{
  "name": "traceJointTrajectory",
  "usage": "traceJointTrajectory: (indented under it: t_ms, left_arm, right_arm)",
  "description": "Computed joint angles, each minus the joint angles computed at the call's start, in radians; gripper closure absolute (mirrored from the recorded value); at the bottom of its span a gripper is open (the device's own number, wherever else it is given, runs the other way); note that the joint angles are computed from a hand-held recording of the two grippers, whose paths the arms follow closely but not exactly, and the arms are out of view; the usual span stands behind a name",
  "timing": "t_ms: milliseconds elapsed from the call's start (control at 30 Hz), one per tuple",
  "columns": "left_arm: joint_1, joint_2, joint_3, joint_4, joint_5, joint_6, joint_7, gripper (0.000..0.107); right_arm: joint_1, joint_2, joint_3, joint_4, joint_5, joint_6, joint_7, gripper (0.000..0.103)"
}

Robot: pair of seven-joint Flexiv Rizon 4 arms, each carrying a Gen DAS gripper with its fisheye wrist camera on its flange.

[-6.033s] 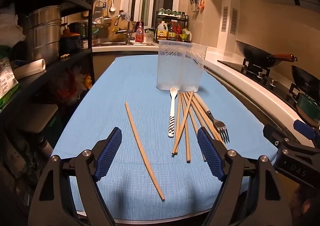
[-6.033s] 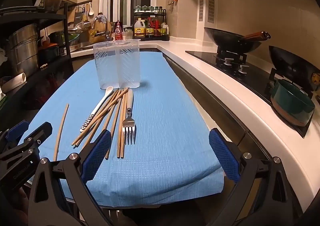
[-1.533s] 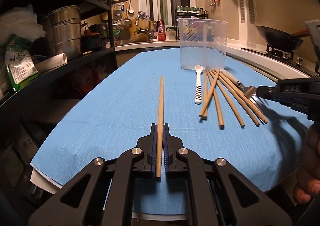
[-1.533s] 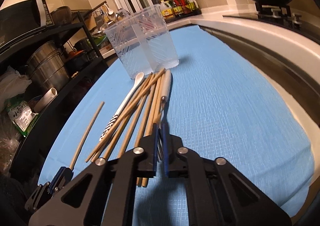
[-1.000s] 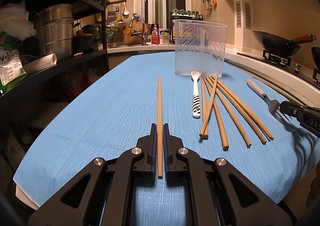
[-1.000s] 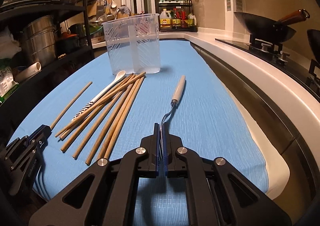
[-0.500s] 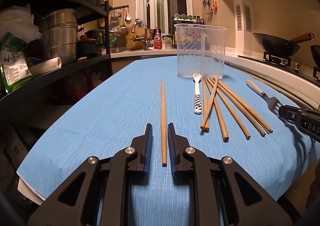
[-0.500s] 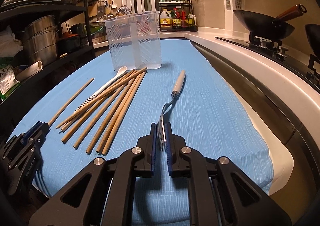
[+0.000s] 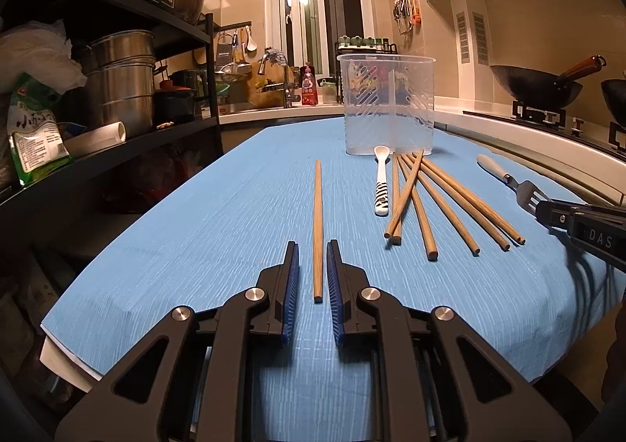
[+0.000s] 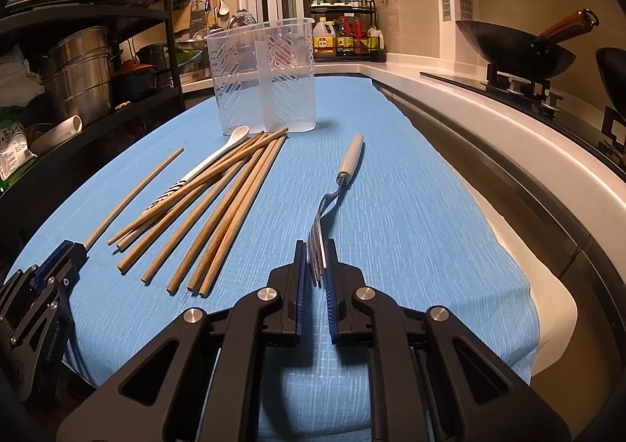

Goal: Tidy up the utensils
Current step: 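Lift the fork with the right tool while the left tool lifts the chopstick toward the cups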

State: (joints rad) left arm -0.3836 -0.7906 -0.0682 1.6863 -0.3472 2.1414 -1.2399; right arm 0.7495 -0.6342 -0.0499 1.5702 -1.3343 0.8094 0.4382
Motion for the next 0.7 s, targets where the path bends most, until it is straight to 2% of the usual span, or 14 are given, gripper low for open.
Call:
traceJointTrajectory:
  t_ms: [67, 167, 433, 700]
  left_arm:
    - [0.0, 0.0, 0.0, -0.001, 0.0, -0.001, -0.001, 0.092]
    - [0.008, 0.002, -0.007, -0.004, 0.021, -0.009, 0.003, 0.101]
    - [0.027, 0.022, -0.019, -0.006, 0.033, -0.067, -0.019, 0.102]
    - [0.089, 0.08, -0.071, 0.012, 0.127, -0.071, -0.078, 0.102]
  right_arm:
    - [0.001, 0.0, 0.0, 0.001, -0.002, -0.003, 0.0, 0.092]
    - [-0.001, 0.0, 0.001, 0.002, -0.002, 0.0, 0.0, 0.096]
    - [0.003, 0.018, 0.007, 0.004, -0.007, -0.02, -0.019, 0.1]
    - [0.027, 0.061, 0.021, -0.01, -0.022, -0.097, -0.074, 0.101]
